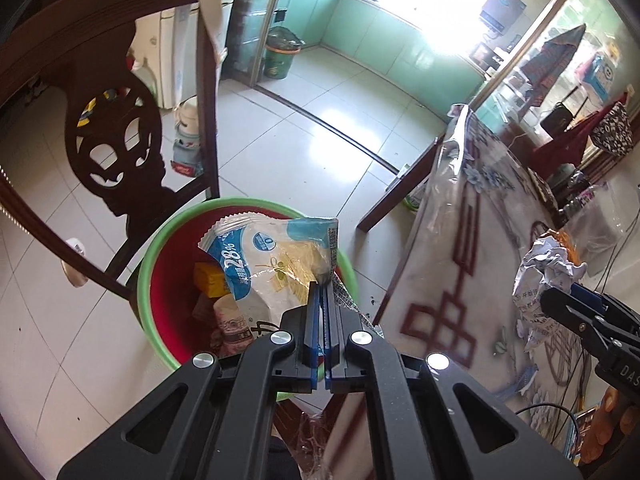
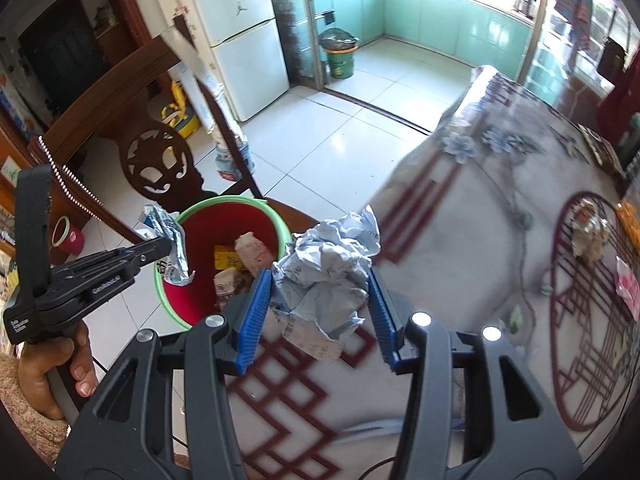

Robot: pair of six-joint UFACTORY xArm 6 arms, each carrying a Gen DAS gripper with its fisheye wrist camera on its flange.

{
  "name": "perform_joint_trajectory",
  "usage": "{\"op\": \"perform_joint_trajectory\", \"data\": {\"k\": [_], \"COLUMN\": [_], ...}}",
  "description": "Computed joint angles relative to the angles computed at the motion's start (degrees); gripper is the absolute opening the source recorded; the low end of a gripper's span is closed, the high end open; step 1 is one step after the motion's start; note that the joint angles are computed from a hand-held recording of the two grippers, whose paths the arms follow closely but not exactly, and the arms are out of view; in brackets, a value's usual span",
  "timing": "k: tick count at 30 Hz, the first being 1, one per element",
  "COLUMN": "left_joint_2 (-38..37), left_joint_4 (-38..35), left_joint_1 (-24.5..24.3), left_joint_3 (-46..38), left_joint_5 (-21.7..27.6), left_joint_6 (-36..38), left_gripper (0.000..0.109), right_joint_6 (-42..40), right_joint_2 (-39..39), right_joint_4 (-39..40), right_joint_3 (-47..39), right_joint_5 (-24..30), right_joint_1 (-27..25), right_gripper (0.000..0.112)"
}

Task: Collect trash
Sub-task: 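Carry the snack bag with the left gripper while the right gripper carries the foil over the bucket, then open both grippers to drop the snack bag and foil into the bucket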

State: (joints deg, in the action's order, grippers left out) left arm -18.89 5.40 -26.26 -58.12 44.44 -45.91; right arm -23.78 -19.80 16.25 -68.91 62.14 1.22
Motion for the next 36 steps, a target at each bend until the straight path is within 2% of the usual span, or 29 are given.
{"op": "perform_joint_trajectory", "data": {"k": [20, 26, 27, 28, 29, 31, 33, 36], "left_joint_2": [1.2, 2.4, 2.3, 2.1, 1.5, -0.1, -0.6, -1.7], "left_joint_4": [-6.0, -7.9, -7.4, -6.8, -5.7, -4.1, -3.7, -2.6], "left_joint_1": [5.2, 6.4, 6.6, 6.8, 7.0, 7.5, 7.8, 7.7], "left_joint_3": [3.5, 3.2, 3.2, 3.4, 3.8, 5.1, 5.0, 5.2], "left_joint_5": [0.4, 2.2, 2.9, 3.2, 3.1, 1.7, 2.5, 2.5], "left_joint_6": [4.6, 5.9, 5.0, 4.1, 2.5, 0.7, 0.5, -0.6], "left_gripper": [0.000, 0.002, 0.017, 0.051, 0.065, 0.068, 0.068, 0.068], "right_joint_6": [1.0, -0.7, -1.1, -1.3, -1.4, -1.6, -1.6, -1.7], "right_joint_2": [6.6, 7.5, 7.8, 8.2, 8.5, 9.1, 9.1, 9.0], "right_joint_4": [-1.8, 1.0, 2.1, 3.3, 4.0, 5.5, 6.1, 6.9], "right_joint_3": [-4.3, -5.3, -5.6, -5.9, -6.1, -6.7, -6.7, -6.8], "right_joint_5": [0.5, 1.5, 1.9, 2.3, 2.7, 3.7, 3.7, 3.8], "right_joint_1": [7.7, 8.9, 8.8, 8.6, 8.6, 8.3, 8.4, 8.5], "right_gripper": [0.047, 0.047, 0.047, 0.049, 0.050, 0.051, 0.061, 0.062]}}
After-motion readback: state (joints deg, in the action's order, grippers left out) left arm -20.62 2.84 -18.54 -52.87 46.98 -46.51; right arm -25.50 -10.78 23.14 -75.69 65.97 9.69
